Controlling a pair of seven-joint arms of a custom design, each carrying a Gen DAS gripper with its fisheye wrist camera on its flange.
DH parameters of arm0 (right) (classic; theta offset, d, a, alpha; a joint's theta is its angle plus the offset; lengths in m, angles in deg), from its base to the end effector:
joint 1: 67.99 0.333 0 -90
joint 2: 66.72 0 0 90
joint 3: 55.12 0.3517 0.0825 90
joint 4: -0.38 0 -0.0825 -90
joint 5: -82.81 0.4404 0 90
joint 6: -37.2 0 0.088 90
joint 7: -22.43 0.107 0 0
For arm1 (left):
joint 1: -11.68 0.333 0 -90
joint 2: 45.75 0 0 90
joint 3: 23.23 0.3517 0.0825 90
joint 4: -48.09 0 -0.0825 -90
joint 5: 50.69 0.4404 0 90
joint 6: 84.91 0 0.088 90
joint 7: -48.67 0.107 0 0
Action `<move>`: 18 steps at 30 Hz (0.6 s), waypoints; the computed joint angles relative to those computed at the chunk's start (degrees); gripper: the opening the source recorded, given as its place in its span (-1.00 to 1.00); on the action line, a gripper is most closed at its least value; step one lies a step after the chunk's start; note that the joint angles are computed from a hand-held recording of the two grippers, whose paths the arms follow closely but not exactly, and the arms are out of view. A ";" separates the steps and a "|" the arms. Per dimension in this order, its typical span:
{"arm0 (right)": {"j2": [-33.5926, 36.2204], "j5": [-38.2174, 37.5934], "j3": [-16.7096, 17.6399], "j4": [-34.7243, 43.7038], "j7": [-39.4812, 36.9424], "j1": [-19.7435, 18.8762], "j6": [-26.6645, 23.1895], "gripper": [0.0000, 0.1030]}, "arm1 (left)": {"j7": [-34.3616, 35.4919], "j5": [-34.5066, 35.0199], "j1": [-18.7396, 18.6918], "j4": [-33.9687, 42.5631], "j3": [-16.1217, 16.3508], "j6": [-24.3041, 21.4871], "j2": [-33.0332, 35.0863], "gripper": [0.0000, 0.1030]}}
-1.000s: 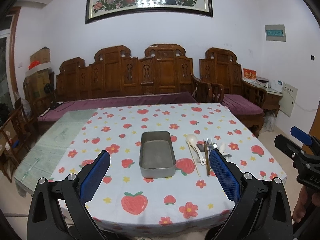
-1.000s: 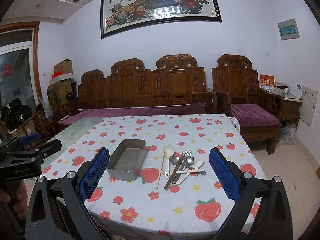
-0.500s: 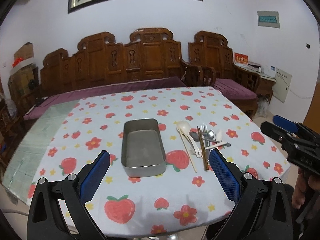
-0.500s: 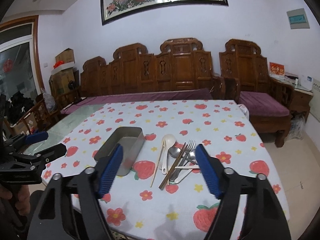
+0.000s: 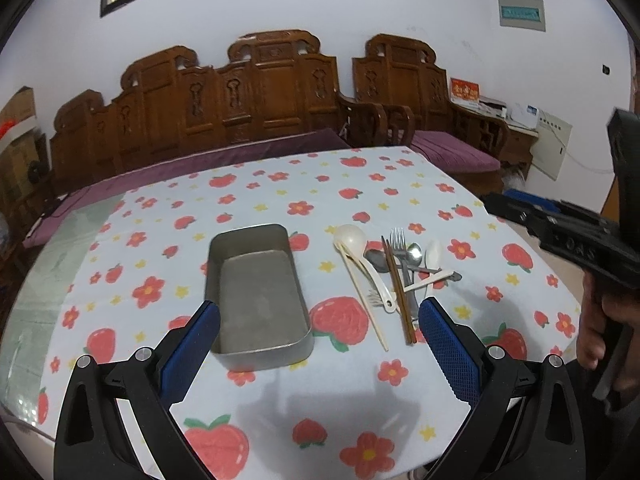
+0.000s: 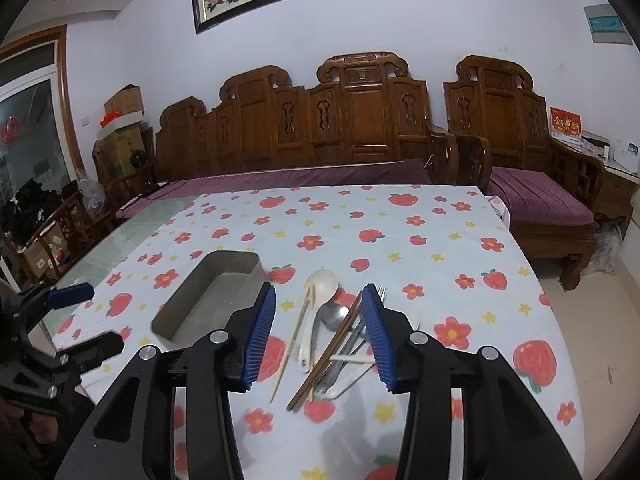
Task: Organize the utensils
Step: 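Reach into the utensil pile and grasp a wooden chopstick with the left tool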
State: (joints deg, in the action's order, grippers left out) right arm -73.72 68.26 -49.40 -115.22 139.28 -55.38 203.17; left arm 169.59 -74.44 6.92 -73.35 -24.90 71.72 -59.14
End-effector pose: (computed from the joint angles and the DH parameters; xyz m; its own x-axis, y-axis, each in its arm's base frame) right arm 0.5827 0.2123 0.6439 0.1469 -0.9788 -0.1427 -0.5490 0.0393 -0.8349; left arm 0.5785 -0.0512 0.6284 -0.3276 -0.9445 -0.0254 -0.5897 0.2254 -0.7756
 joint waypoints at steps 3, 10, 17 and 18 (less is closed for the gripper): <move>2.82 1.90 -1.11 1.82 -2.54 0.15 0.12 -0.13 | 0.53 -1.09 -0.37 2.14 -0.05 -1.22 2.82 0.82; 7.03 15.32 -2.75 1.61 -13.35 1.16 -0.02 -0.24 | -0.63 -0.63 0.91 6.76 -2.85 -4.19 9.86 0.49; 9.48 19.96 -2.58 2.82 -18.54 1.06 -1.43 -0.26 | -3.23 2.25 1.78 9.31 -5.50 -5.98 15.18 0.16; 9.66 20.25 -2.58 2.95 -18.87 1.04 -1.77 -0.26 | -3.26 2.45 1.87 9.56 -5.75 -6.49 15.68 0.09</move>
State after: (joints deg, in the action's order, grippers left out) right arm -64.06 88.51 -51.98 -112.26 120.40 -54.34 201.39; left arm 166.32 -71.98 8.79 -63.79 -30.65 65.23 -43.45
